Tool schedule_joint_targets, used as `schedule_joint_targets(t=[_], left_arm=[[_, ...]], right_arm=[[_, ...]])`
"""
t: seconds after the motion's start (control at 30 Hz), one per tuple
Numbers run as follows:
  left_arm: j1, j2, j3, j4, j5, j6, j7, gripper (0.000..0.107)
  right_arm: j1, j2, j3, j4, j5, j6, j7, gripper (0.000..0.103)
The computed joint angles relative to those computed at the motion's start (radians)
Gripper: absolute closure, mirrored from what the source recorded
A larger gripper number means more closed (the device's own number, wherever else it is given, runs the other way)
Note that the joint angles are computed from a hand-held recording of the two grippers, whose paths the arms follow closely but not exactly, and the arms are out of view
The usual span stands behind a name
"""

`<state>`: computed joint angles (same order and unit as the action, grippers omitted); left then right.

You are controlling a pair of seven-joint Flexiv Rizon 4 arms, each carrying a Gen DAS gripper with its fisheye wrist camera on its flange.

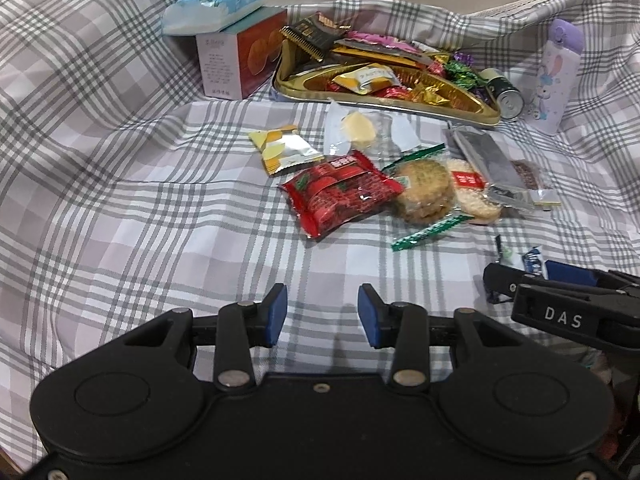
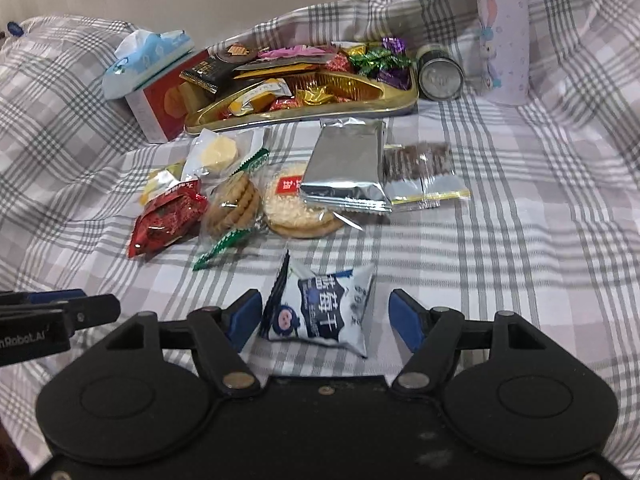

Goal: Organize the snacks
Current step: 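Grasp the blue-white biscuit pack with the right tool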

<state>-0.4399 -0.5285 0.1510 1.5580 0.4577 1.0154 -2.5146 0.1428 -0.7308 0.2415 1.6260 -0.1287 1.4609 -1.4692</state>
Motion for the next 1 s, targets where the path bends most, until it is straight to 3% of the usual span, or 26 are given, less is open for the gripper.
schedule_joint_targets(t=[0.37,0.6,0.7,0.8,0.87,1.0], left_arm=[[0.027,-0.040,0.001,-0.015,-0.040,-0.017,0.021,0.057],[0.016,-0.062,0.012,-0.048,-0.017,-0.027,0.054,0.056],[0.010,-0.068,0.017,-0.056,-0.003,-0.025,0.067,0.055],[0.012,-0.068,0.018,-0.052,-0.006,-0.015,0.065,0.055],[0.013,-0.068,0.018,-0.051,-0.009,-0.011,0.067,0.055],[0.011,-0.071,0.023,-0.052,-0.011,-0.003,0.061,0.056]], right_arm=[[0.079,-0.008,-0.086,0.014,-0.065,0.022,0.032,0.010],[0.098,-0.006,-0.125,0.056,-0.114,0.092,0.027,0.008],[0.094,-0.002,-0.127,0.067,-0.124,0.108,0.024,0.014],[0.076,0.001,-0.117,0.076,-0.130,0.125,0.016,0.027],[0.068,0.004,-0.116,0.081,-0.132,0.133,0.013,0.042],[-0.013,-0.003,-0.028,0.066,-0.130,0.112,-0.034,0.043]])
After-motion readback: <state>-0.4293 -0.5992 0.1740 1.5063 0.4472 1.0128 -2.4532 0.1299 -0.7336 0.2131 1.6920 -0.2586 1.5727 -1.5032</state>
